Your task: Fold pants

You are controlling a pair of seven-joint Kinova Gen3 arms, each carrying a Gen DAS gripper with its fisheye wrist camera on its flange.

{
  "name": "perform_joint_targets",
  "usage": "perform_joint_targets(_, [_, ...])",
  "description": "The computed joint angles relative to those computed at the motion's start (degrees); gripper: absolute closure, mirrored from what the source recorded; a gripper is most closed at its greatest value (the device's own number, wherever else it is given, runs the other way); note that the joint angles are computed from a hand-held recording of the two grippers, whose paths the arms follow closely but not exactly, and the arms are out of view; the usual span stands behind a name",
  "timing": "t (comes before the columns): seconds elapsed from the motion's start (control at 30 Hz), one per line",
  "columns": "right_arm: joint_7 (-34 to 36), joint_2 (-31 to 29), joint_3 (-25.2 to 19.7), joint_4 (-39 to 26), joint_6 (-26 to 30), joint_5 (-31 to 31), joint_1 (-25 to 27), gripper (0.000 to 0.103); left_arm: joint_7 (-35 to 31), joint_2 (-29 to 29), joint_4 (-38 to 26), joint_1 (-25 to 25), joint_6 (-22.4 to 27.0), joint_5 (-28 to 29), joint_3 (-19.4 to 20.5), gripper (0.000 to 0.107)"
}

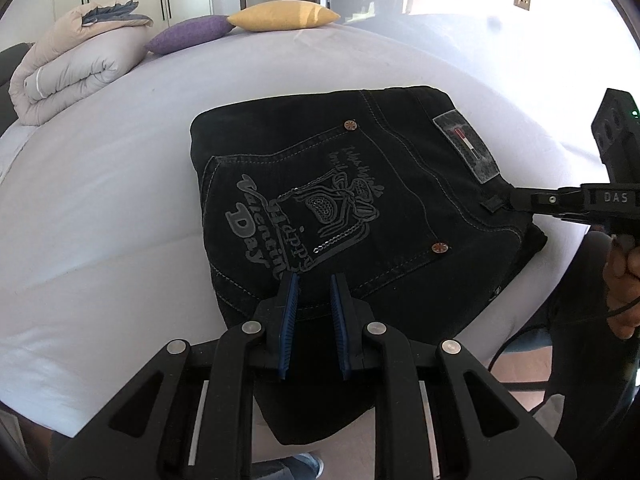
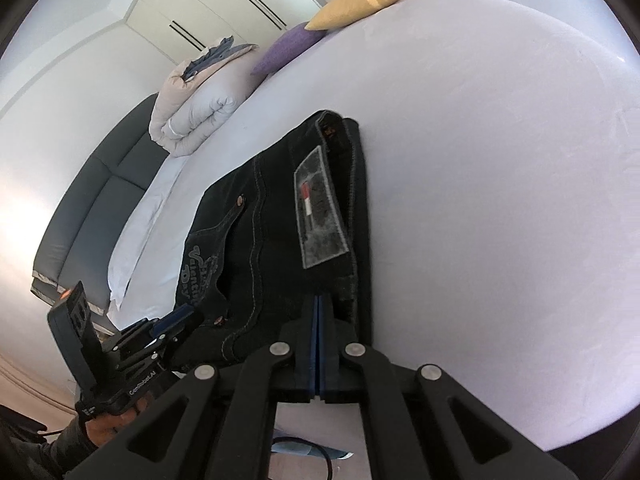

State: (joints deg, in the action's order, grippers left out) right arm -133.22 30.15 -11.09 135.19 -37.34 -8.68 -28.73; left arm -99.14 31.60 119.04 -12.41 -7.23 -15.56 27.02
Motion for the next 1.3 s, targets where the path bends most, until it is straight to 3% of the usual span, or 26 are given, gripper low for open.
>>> perform_joint_targets(0.07, [0.7, -1.3, 0.6, 1.3, 0.0, -2.4, -1.1, 0.103, 2.5, 0.1, 0.2, -3.6, 0.5, -2.7, 3.4, 0.090])
perform_joint_targets(0.13, [1.1, -2.9, 3.9, 2.0, 1.8, -6.0, -4.6, 0.077, 7.2, -0.2, 0.8, -9.0, 1.0, -6.7, 8.2, 0.090])
perform_joint_targets(0.17, [-0.1, -3.5, 5.3, 3.0, 1.4, -6.6, -5.7, 0.053, 8.8, -0.3, 1.3, -11.6, 0.7, -8.4, 10.4, 0.090])
perform_joint_targets(0.2, [-2.1, -4.1, 6.0, 4.3, 0.0, -6.2, -5.8, 0.048, 9.5, -0.5, 1.9, -14.3, 0.1, -9.2, 12.4, 0.088])
perform_joint_targets(0.23, [-3.9, -4.0, 5.7, 5.5, -2.3, -4.9, -4.9, 0.048, 9.5, -0.4, 2.1, -16.9, 0.3, -9.1, 14.5, 0.080])
perform_joint_targets(0.27, [-5.7, -4.0, 5.2, 6.4, -3.9, -2.7, -3.0, 0.048, 9.0, 0.3, 1.6, -19.6, 1.3, -8.0, 16.8, 0.052])
perform_joint_targets(0.33, [-7.8, -3.7, 2.5, 6.3, -4.5, 2.0, 2.3, 0.047, 5.8, 2.8, -0.8, -24.8, 5.6, -4.0, 22.1, 0.018])
perform_joint_targets(0.43, [-9.9, -1.9, -2.4, 3.1, -2.7, 9.0, 10.3, 0.047, 2.5, 9.2, -5.4, -30.8, 12.6, -1.9, 29.6, 0.018])
perform_joint_targets(0.5, [-10.2, -0.8, -6.2, -0.5, 1.9, 13.6, 15.6, 0.047, 0.3, 14.0, -9.3, -31.2, 17.2, -0.1, 31.7, 0.019])
perform_joint_targets(0.73, [-19.6, 5.3, -13.4, -11.5, 11.6, 29.9, 26.1, 0.045, -1.8, 19.5, -24.9, -22.4, 33.5, 5.5, 26.4, 0.019])
perform_joint_targets(0.8, [-22.8, 7.0, -15.0, -15.0, 15.0, 34.6, 27.6, 0.045, -2.5, 19.9, -27.8, -19.5, 35.8, 6.2, 24.3, 0.020])
perform_joint_targets(0.9, [-24.4, 9.3, -18.6, -19.4, 19.7, 38.1, 29.9, 0.049, -3.6, 19.7, -29.8, -16.7, 36.5, 7.6, 21.9, 0.041])
perform_joint_targets(0.97, [-23.5, 10.0, -19.9, -22.2, 24.1, 37.9, 29.7, 0.057, -3.9, 19.7, -31.2, -15.5, 37.4, 9.2, 20.5, 0.053])
perform_joint_targets(1.0, [-22.7, 10.3, -20.3, -23.6, 26.3, 37.6, 29.2, 0.066, -4.2, 19.5, -31.4, -15.0, 37.5, 9.8, 19.9, 0.055])
perform_joint_targets(1.03, [-21.8, 10.2, -20.0, -24.4, 27.7, 36.9, 28.5, 0.068, -4.6, 19.2, -31.5, -14.6, 37.4, 10.4, 19.3, 0.058])
perform_joint_targets(1.23, [-16.2, 5.0, -10.1, -23.6, 28.1, 28.7, 17.8, 0.082, -7.7, 16.3, -29.4, -14.3, 35.0, 14.9, 17.7, 0.083])
perform_joint_targets(1.3, [-14.1, 2.5, -8.1, -23.0, 27.5, 26.6, 15.5, 0.083, -9.5, 14.1, -28.3, -14.2, 33.7, 15.8, 17.7, 0.085])
